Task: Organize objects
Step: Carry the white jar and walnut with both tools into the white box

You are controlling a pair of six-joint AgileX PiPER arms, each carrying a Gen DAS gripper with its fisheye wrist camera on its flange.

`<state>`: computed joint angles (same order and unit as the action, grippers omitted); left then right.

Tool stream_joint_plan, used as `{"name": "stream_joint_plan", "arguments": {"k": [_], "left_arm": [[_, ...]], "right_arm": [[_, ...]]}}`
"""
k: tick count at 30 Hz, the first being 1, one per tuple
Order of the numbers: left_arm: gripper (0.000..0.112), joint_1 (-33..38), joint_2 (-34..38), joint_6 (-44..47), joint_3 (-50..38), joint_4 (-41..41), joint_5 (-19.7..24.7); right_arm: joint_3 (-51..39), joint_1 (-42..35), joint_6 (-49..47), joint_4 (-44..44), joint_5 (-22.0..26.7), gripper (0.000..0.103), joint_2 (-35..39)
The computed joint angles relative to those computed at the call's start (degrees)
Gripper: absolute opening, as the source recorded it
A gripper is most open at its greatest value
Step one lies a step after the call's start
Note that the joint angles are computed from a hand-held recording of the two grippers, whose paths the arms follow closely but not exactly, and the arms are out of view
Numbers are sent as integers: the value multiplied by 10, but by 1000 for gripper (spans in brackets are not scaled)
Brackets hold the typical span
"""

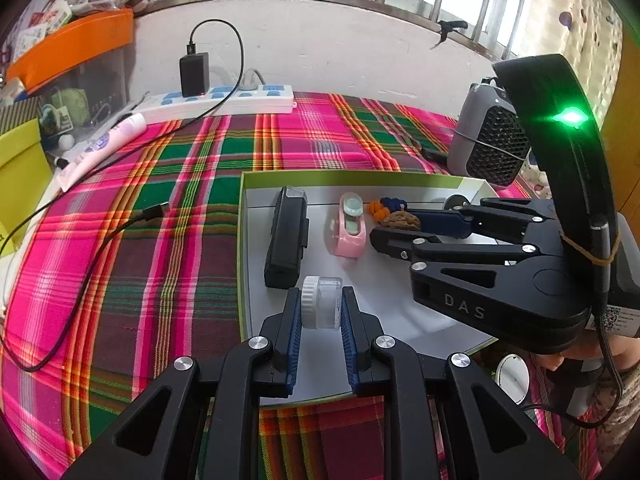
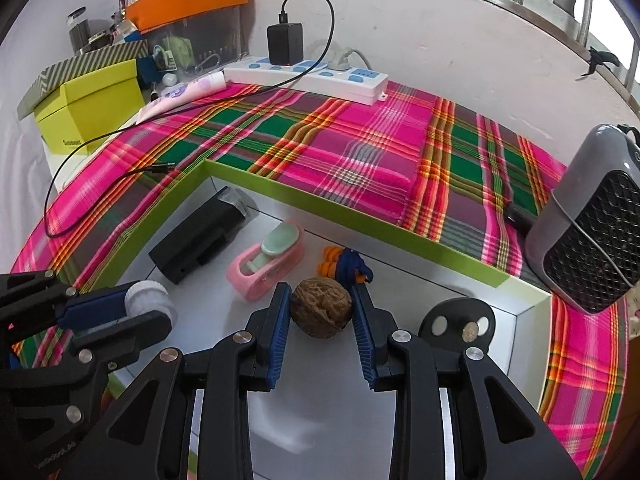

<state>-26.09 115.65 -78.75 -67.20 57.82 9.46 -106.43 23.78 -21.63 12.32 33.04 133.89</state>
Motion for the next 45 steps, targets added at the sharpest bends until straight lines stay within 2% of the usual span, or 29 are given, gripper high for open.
{"name": "stream_joint_plan", "arguments": {"k": [7,10,22,45], "left_arm": [[17,-2,2,22,-5,-17,3],[17,-3,6,57,-9,-50,3],[17,-8,9,25,-10,-17,11],[17,-5,8,32,-9,-20,8]], "right_arm": [[-24,3,6,-11,13,32,13],[-30,4,11,-15,17,32,16],[-32,9,28,-34,12,32,19],[-31,10,38,-40,4,32,21]]}}
